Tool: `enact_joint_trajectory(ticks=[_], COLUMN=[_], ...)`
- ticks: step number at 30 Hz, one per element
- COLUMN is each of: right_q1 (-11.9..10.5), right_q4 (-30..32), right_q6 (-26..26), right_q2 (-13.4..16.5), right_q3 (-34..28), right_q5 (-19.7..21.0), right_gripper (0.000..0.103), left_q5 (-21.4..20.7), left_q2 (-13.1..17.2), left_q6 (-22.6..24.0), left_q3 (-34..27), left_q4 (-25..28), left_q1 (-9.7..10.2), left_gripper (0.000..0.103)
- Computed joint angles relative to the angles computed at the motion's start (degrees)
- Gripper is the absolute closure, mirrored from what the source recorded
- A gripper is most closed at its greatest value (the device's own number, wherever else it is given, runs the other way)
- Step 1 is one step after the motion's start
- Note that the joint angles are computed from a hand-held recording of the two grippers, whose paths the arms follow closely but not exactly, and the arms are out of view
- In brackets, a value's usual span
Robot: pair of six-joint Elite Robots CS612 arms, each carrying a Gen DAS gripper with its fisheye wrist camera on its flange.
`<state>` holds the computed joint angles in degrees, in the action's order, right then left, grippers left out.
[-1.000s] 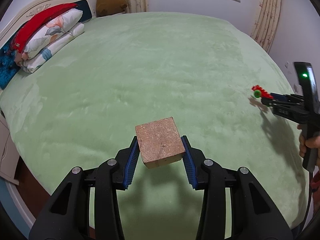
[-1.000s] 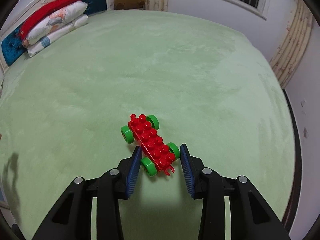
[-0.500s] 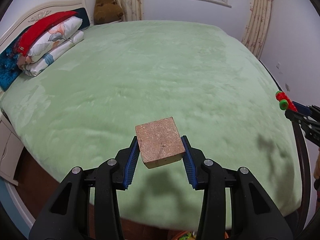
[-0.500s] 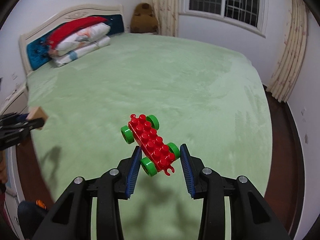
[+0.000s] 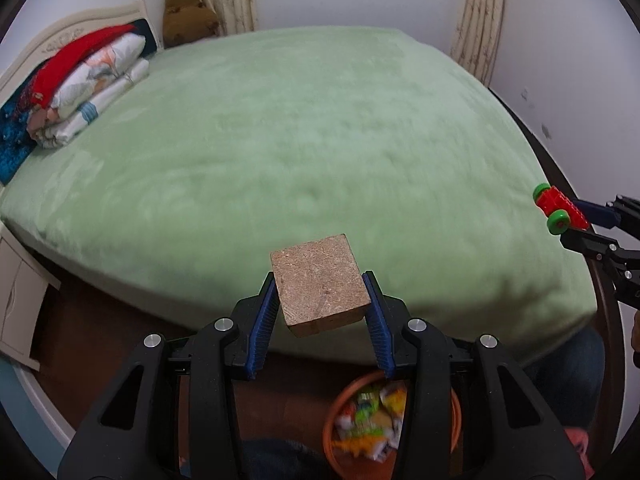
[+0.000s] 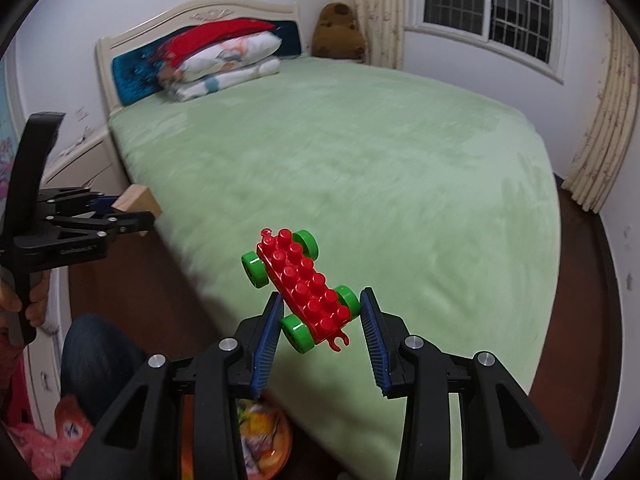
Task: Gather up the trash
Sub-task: 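Drop the wooden block and red toy car into the orange bucket with both grippers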
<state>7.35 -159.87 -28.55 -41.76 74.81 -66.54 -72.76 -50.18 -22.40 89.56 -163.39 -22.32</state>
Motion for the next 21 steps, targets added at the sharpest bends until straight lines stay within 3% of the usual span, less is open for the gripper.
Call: enact_joint_trajectory(ticks=[9, 15, 21], right_q1=[0.39, 1.48, 2.26], right_q4=[4.77, 12.21, 20.78], right_q6=[-4.99, -7.55, -5.59], right_q2=[-2.37, -0.71, 2.08], right_q3=[7.45, 7.13, 4.36], right_q5=[-0.09, -3.52, -6.52], right_gripper=[0.064, 0.064, 0.064], left_q5=[-5.59, -11.85, -18.94], left_q2=[-0.05, 2.52, 6.52], left_q6=[-2.51, -5.15, -7.96], left_q3=[5.0, 4.99, 2.69], left_q4=[2.6, 7.56, 13.77], left_q1=[-1.43, -1.4, -0.68], left_gripper=[0.062, 0.062, 0.062])
